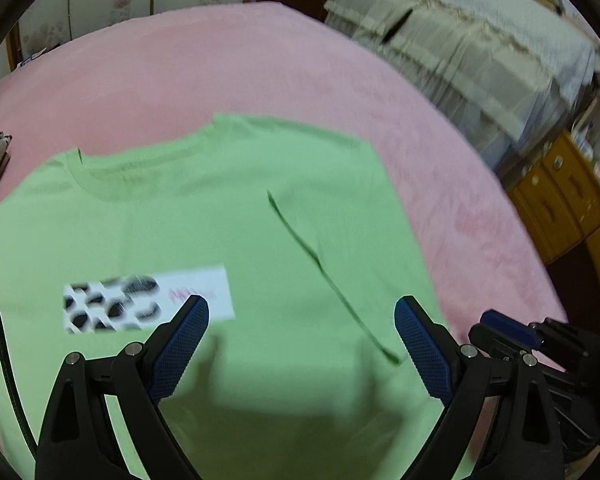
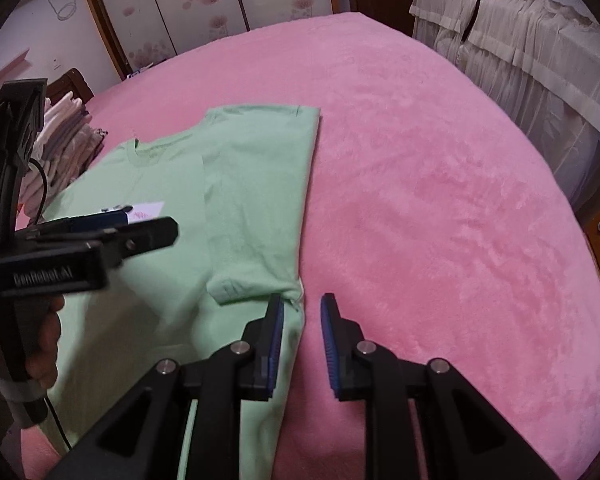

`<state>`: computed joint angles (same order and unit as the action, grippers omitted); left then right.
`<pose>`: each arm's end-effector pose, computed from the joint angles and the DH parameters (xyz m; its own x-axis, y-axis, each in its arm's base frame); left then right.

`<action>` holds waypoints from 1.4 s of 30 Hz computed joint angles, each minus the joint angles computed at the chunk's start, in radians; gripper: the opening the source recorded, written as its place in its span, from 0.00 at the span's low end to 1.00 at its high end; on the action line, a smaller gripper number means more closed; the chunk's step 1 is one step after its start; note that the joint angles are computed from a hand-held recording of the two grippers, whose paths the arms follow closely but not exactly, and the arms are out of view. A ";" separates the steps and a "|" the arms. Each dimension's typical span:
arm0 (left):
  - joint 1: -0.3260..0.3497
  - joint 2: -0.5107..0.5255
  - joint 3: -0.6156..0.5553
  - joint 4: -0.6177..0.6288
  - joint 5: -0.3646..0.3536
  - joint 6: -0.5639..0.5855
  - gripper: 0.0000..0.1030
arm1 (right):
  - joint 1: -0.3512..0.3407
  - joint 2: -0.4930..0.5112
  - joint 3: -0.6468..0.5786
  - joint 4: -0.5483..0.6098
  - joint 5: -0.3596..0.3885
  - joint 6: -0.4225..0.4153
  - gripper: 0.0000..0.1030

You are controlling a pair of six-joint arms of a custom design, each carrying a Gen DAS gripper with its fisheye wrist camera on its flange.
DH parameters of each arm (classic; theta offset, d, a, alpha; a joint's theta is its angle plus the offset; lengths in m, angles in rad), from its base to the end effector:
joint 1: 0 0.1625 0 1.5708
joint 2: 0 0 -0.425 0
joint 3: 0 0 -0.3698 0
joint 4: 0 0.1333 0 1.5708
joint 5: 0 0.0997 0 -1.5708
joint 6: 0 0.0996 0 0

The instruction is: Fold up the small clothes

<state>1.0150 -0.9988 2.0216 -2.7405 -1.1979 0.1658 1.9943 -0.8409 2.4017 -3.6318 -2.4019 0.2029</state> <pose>-0.1382 -0.5439 0.1270 -0.7219 0.5786 -0.3796 0.6500 0.7552 -0.0849 0.2216 -0.3463 0.0984 -0.8172 0.2062 0.5382 -0.2000 0.7743 -0.6004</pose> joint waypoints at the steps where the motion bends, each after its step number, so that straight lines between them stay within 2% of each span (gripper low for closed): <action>1: 0.007 -0.002 -0.015 -0.004 -0.019 0.009 0.91 | 0.003 -0.012 -0.007 0.007 0.000 -0.003 0.18; 7: 0.044 0.042 -0.127 0.038 -0.102 0.035 0.91 | -0.006 -0.057 -0.101 0.061 -0.021 -0.086 0.18; 11: 0.071 0.116 -0.208 0.076 -0.129 0.079 0.89 | -0.055 -0.063 -0.174 0.082 0.023 -0.158 0.18; 13: 0.081 0.151 -0.243 0.109 -0.142 0.090 0.72 | -0.090 -0.061 -0.212 0.103 0.058 -0.184 0.18; 14: 0.087 0.166 -0.262 0.134 -0.161 0.098 0.69 | -0.105 -0.060 -0.232 0.118 0.073 -0.189 0.18; 16: 0.095 0.196 -0.292 0.157 -0.176 0.115 0.55 | -0.143 -0.060 -0.269 0.151 0.123 -0.196 0.18; 18: 0.097 0.222 -0.311 0.165 -0.184 0.137 0.50 | -0.176 -0.064 -0.299 0.194 0.161 -0.182 0.18; 21: 0.097 0.250 -0.334 0.169 -0.197 0.154 0.47 | -0.222 -0.061 -0.341 0.253 0.227 -0.164 0.18; 23: 0.097 0.261 -0.345 0.176 -0.206 0.164 0.38 | -0.241 -0.046 -0.372 0.295 0.230 -0.151 0.18; 25: 0.096 0.275 -0.356 0.191 -0.201 0.174 0.17 | -0.252 -0.032 -0.387 0.314 0.233 -0.143 0.18; 26: 0.093 0.282 -0.361 0.191 -0.191 0.178 0.13 | -0.261 -0.027 -0.394 0.326 0.247 -0.138 0.18; 30: 0.084 0.297 -0.358 0.153 -0.174 0.179 0.09 | -0.279 -0.015 -0.404 0.340 0.254 -0.132 0.17; 31: 0.079 0.297 -0.349 0.133 -0.167 0.179 0.09 | -0.278 -0.009 -0.405 0.328 0.240 -0.138 0.13; 32: 0.074 0.299 -0.345 0.117 -0.156 0.182 0.09 | -0.275 -0.003 -0.408 0.318 0.218 -0.146 0.03; 37: 0.058 0.325 -0.341 0.074 -0.093 0.186 0.09 | -0.264 0.024 -0.417 0.270 0.145 -0.162 0.03; 39: 0.058 0.336 -0.348 0.073 -0.079 0.183 0.09 | -0.260 0.036 -0.424 0.261 0.084 -0.156 0.01; 40: 0.059 0.334 -0.346 0.072 -0.079 0.183 0.09 | -0.264 0.030 -0.419 0.262 0.090 -0.146 0.01; 42: 0.059 0.330 -0.346 0.078 -0.091 0.180 0.10 | -0.290 -0.009 -0.382 0.251 0.170 -0.114 0.02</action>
<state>1.0736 -0.6685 1.6756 -2.6628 -1.2889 0.3454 1.7043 -0.8503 2.0200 -3.3812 -2.2315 0.0888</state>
